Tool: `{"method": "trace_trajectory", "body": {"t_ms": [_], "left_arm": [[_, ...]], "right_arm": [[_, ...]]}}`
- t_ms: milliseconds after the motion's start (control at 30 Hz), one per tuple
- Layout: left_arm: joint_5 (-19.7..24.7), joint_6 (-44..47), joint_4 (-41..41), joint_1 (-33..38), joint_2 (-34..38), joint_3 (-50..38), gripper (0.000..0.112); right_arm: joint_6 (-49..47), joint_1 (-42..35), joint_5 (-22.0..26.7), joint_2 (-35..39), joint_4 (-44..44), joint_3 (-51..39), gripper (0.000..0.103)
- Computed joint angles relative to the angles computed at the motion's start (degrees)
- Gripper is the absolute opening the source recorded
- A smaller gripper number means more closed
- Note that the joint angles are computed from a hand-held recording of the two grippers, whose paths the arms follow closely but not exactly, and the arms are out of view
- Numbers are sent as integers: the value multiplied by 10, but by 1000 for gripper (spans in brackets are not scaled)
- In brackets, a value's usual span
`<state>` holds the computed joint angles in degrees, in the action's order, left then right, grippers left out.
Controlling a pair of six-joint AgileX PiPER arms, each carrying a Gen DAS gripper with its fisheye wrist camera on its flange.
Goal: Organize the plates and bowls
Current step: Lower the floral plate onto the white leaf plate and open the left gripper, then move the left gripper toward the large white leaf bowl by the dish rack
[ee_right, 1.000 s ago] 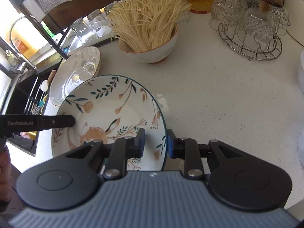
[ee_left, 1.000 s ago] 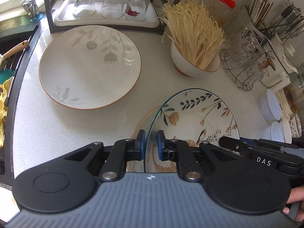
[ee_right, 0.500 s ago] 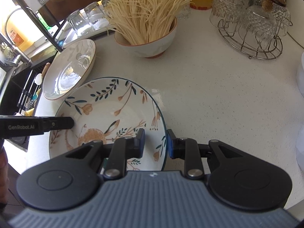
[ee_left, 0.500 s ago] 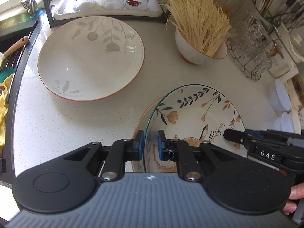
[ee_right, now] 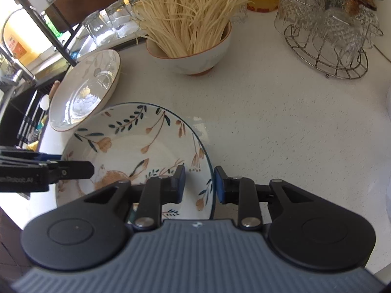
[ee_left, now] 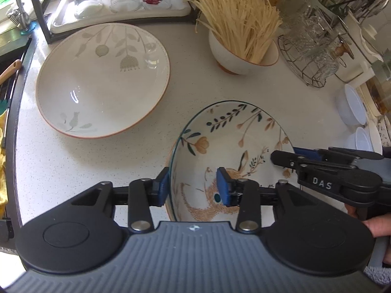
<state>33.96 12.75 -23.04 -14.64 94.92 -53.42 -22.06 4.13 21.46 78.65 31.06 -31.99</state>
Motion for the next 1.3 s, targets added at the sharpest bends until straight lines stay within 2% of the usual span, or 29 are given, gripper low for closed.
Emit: {"method": "trace_trajectory", "body": {"t_ms": [67,333,467,533,667,867,933,967,1000,1100,1233,1300], "left_arm": [[11,-23,33,-6,1,-13,47],[37,10,1,20,-12,-19,51],[14,-20,24,13,-26,-7,51],[-4,-5,-2,21,-33,5,51],[-33,-56,51,15,-39,20,51],[-38,-49,33,26,-28,28,51],[-43,-40,20,26,-27,33,51],[-44,-36,12,25,-26,34,51],[-45,-34,9,23,-24,35,51],[-50,-44,12,13,-19,36,51],[-55,-52,14,7,-11,37,51],[-54,-50,8,8,-8,38,51]], "right_arm": [[18,10,-6,4,-23,-3,28],[7,8,-11,9,-11,-4,29],[23,18,-19,6,-29,-1,29],[29,18,-20,7,-27,-1,29],[-31,-6,-19,0,54,10,28],[-120,-43,-7,-21,160,22,30],[-135,-54,7,-15,177,19,39],[-141,-56,8,-15,184,20,56],[-157,-59,10,-16,201,24,68],[-173,-61,16,-15,215,29,67],[-136,-57,21,7,185,25,67],[-107,-51,20,14,157,24,62]]}}
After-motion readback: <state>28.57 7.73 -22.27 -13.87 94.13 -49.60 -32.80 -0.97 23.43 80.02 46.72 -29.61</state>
